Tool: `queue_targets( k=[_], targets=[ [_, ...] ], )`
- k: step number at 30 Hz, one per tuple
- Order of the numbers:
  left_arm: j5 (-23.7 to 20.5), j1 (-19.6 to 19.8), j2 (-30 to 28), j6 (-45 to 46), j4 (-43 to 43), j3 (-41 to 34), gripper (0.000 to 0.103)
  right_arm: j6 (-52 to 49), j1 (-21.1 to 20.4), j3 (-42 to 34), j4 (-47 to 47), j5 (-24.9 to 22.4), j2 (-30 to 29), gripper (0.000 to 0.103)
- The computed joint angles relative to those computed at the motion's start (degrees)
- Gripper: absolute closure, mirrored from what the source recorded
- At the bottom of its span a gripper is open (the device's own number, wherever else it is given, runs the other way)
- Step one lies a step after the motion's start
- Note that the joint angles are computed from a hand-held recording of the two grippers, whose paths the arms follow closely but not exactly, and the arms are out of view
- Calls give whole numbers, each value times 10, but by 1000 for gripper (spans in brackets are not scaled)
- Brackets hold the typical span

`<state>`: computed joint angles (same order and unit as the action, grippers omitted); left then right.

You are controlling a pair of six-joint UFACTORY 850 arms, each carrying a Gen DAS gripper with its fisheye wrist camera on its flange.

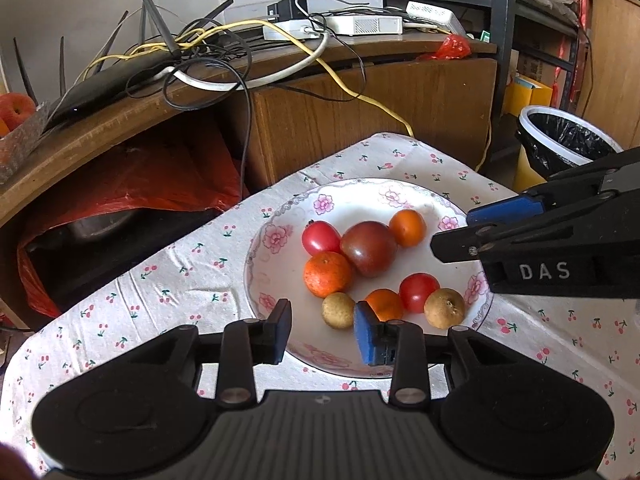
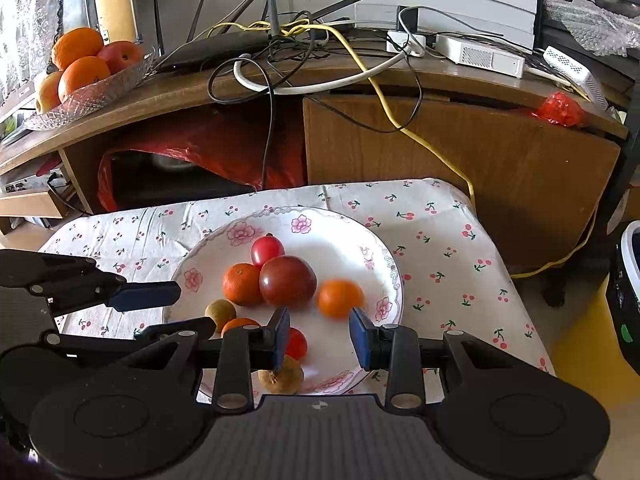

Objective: Organize fruits

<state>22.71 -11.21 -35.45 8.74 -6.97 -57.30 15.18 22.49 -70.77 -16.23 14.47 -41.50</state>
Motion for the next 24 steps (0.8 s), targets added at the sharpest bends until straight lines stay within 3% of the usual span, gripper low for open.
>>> queue_targets(
  k=[6, 24],
  targets=[
    [7, 3, 6, 3, -12, 5, 58, -13, -3, 3, 22, 5, 3, 74],
    [38, -13, 54, 28, -66, 67, 33, -39, 10, 53, 64, 8, 36, 71]
  ],
)
